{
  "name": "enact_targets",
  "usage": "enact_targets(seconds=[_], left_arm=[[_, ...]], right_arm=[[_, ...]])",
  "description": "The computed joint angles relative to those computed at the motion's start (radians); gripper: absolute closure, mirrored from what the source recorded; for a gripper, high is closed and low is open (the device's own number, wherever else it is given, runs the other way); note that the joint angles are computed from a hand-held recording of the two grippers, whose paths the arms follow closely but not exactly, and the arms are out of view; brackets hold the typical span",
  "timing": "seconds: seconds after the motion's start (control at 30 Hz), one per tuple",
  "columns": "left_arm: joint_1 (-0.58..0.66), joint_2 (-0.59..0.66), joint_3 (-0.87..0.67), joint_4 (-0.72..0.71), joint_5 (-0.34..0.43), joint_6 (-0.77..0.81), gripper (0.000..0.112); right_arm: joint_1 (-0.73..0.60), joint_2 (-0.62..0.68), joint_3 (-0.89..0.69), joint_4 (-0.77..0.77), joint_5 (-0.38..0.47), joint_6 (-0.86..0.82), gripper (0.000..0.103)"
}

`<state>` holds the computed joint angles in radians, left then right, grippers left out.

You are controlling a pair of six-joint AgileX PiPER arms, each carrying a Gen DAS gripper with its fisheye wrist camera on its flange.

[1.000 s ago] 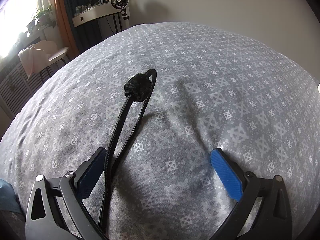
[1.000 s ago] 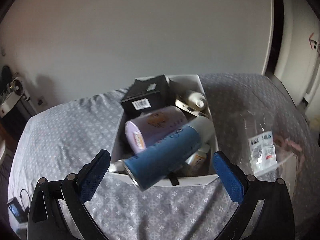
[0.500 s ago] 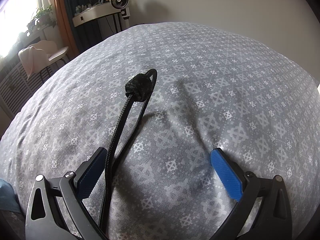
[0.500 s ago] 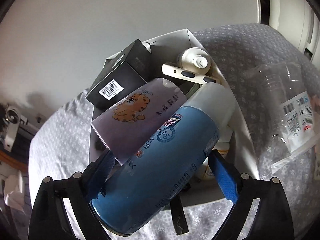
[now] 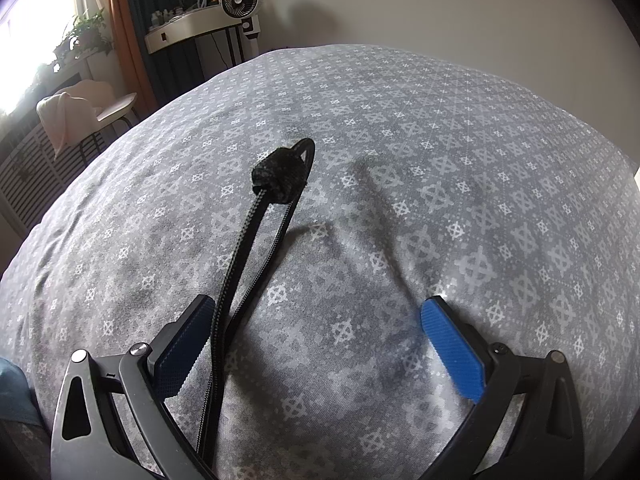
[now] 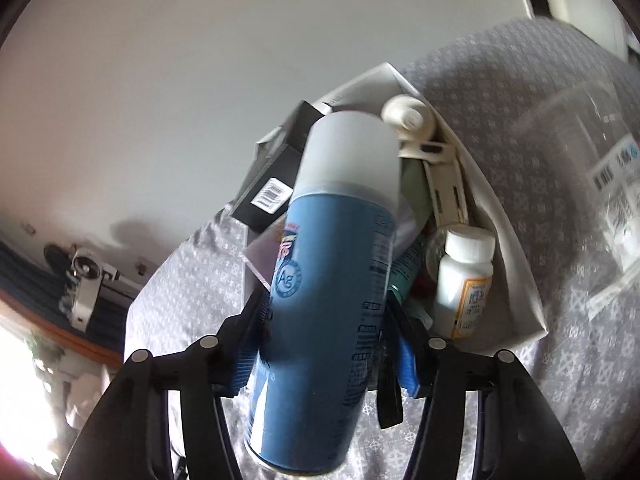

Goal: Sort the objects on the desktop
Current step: 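Set the blue spray can on the bedspread and open the right gripper, then reach the left gripper into the box and grasp the pink tiger cup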

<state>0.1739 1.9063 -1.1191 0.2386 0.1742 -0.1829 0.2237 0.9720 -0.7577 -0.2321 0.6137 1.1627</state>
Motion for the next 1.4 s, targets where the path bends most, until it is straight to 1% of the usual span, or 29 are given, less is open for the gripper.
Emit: enact_targets(seconds=[0.1,0.17,0.23,0.27,0.3,0.4,0.47,0.5,0.57,0.6,0.63,0.67,0.73,0.8,0.83,0.87,0.9,0.93,0.97,1.03,1.1,1.13,1.17,1.2,1.23,1.27,1.3,1.33,1.4], left_arm=[[0.0,0.0,0.0,0.001,0.0,-0.001,0.01],[-0.001,0.0,0.0,0.008,0.001,-0.008,0.01],[-0.001,0.0,0.0,0.011,0.0,-0.011,0.01],[-0.002,0.0,0.0,0.011,0.001,-0.012,0.01],[-0.002,-0.001,0.0,0.011,0.001,-0.012,0.01],[-0.002,0.0,0.0,0.01,0.001,-0.011,0.01],[-0.003,0.0,-0.001,0.015,0.002,-0.016,0.01],[-0.003,0.0,-0.001,0.016,0.002,-0.017,0.01],[-0.003,-0.001,-0.001,0.013,0.002,-0.015,0.01],[-0.003,-0.001,-0.002,0.013,0.003,-0.015,0.01],[-0.003,0.0,-0.002,0.009,0.003,-0.011,0.01],[-0.003,-0.001,-0.001,0.002,0.003,-0.006,0.01],[-0.002,0.001,-0.003,-0.018,0.002,0.012,0.01],[-0.003,0.003,-0.004,-0.027,0.002,0.02,0.01],[-0.004,0.004,-0.006,-0.032,0.003,0.024,0.01],[-0.005,0.004,-0.007,-0.034,0.004,0.024,0.01],[-0.004,0.005,-0.006,-0.044,0.002,0.033,0.01],[-0.001,0.005,-0.007,-0.085,0.003,0.074,0.01],[0.005,0.005,-0.011,-0.159,0.009,0.148,0.01],[0.017,0.006,-0.047,-0.292,0.068,0.313,0.01],[0.015,-0.023,-0.065,-0.396,0.123,0.479,0.01],[0.01,-0.054,-0.054,-0.481,0.119,0.579,0.01],[-0.007,-0.097,-0.048,-0.579,0.124,0.679,0.01],[-0.02,-0.126,-0.057,-0.678,0.151,0.779,0.01],[-0.037,-0.144,-0.086,-0.754,0.202,0.857,0.01],[-0.066,-0.151,-0.147,-0.795,0.289,0.9,0.01],[-0.095,-0.144,-0.21,-0.805,0.367,0.914,0.01],[-0.133,-0.12,-0.305,-0.777,0.467,0.898,0.01],[-0.218,-0.049,-0.505,-0.771,0.654,0.912,0.01]], right_arm=[[0.062,-0.041,0.021,-0.062,-0.049,0.088,0.051],[0.125,-0.034,-0.014,-0.091,-0.041,0.101,0.051],[0.177,0.011,-0.065,-0.057,-0.055,0.039,0.051],[0.19,0.047,-0.094,0.007,-0.071,-0.03,0.051],[0.198,0.098,-0.122,0.107,-0.103,-0.13,0.051],[0.248,0.295,-0.192,0.407,-0.231,-0.391,0.051],[0.291,0.456,-0.272,0.607,-0.267,-0.588,0.052],[0.307,0.531,-0.32,0.707,-0.267,-0.688,0.052],[0.337,0.711,-0.448,0.904,-0.231,-0.888,0.052],[0.351,0.795,-0.517,0.961,-0.206,-0.948,0.052],[0.364,0.874,-0.592,0.979,-0.18,-0.969,0.053],[0.382,0.959,-0.692,0.956,-0.131,-0.949,0.053],[0.425,1.114,-0.892,0.858,-0.048,-0.87,0.052],[0.455,1.242,-1.092,0.757,0.073,-0.815,0.05],[0.477,1.289,-1.178,0.664,0.134,-0.76,0.043],[0.5,1.309,-1.224,0.57,0.171,-0.709,0.034],[0.512,1.31,-1.23,0.516,0.188,-0.684,0.03],[0.517,1.288,-1.196,0.491,0.186,-0.676,0.028],[0.522,1.24,-1.123,0.459,0.152,-0.637,0.027],[0.546,1.102,-0.923,0.314,0.067,-0.458,0.027],[0.567,0.95,-0.723,0.119,0.02,-0.258,0.027],[0.588,0.867,-0.623,0.019,0.006,-0.158,0.027],[0.599,0.78,-0.523,-0.077,0.026,-0.058,0.026],[0.623,0.694,-0.423,-0.163,0.044,0.042,0.025],[0.648,0.606,-0.323,-0.235,0.063,0.142,0.024],[0.681,0.531,-0.243,-0.292,0.091,0.242,0.023],[0.725,0.459,-0.186,-0.336,0.149,0.342,0.023],[0.762,0.399,-0.147,-0.371,0.209,0.426,0.023],[0.863,0.273,-0.096,-0.422,0.376,0.579,0.023]])
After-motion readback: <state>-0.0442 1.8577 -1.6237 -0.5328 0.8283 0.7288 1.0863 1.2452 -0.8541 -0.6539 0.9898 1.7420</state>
